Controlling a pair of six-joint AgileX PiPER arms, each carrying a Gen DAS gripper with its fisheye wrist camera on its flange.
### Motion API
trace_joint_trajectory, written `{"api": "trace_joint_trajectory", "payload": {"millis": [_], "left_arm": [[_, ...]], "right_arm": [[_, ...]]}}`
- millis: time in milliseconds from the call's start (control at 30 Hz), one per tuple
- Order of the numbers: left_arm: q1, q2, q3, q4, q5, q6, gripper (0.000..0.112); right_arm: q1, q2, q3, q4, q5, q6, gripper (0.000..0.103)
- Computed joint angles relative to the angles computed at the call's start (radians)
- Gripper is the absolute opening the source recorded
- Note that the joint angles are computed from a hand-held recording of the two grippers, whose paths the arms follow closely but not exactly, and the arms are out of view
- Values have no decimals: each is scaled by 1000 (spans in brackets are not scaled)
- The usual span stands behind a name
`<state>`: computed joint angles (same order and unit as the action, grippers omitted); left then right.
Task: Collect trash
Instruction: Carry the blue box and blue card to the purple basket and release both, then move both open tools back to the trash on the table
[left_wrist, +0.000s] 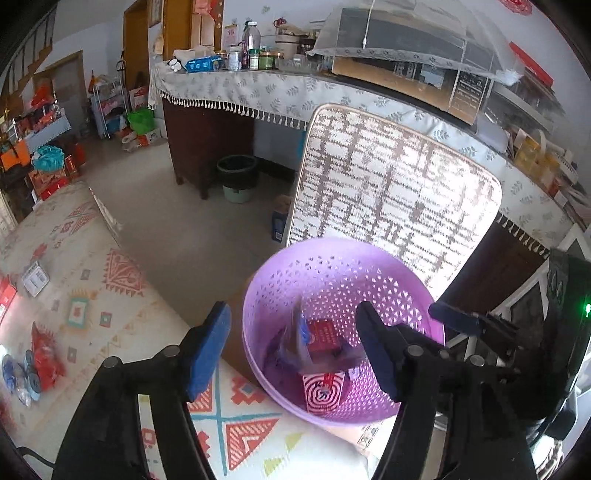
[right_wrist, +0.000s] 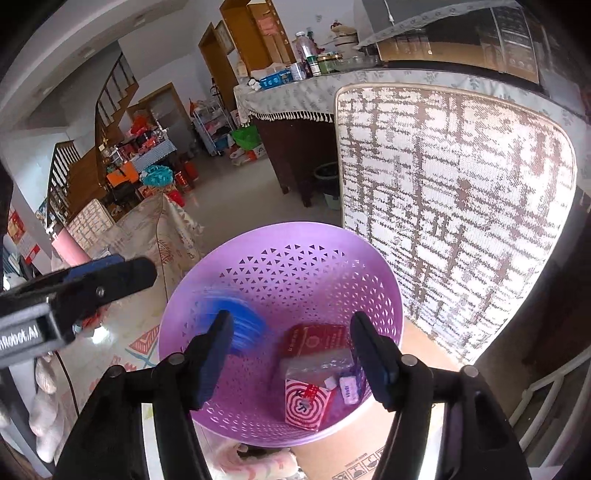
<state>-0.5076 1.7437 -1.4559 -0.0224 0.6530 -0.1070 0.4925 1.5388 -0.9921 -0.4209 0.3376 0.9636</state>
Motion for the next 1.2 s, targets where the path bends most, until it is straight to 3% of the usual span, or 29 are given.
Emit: {"api": "trace_joint_trajectory", "payload": {"millis": [367,600,700,967,1200], "left_arm": [[35,-222,264,83,-34,-88,69],[114,-385,411,150,-45,-144,69],[186,-462,475,121,-44,-91,69],[595,-632,597,-31,-23,225,69],[1110,-520,523,-341,11,653,69]], "right_arm": [[79,-25,32,-40,-10,85,72],[217,-13,-16,-161,66,225,74],[284,5,-47,-215,94,291,76],[425,149,-211,-176,125,263,77],[497,332,-429,-9,127,91,77]]}}
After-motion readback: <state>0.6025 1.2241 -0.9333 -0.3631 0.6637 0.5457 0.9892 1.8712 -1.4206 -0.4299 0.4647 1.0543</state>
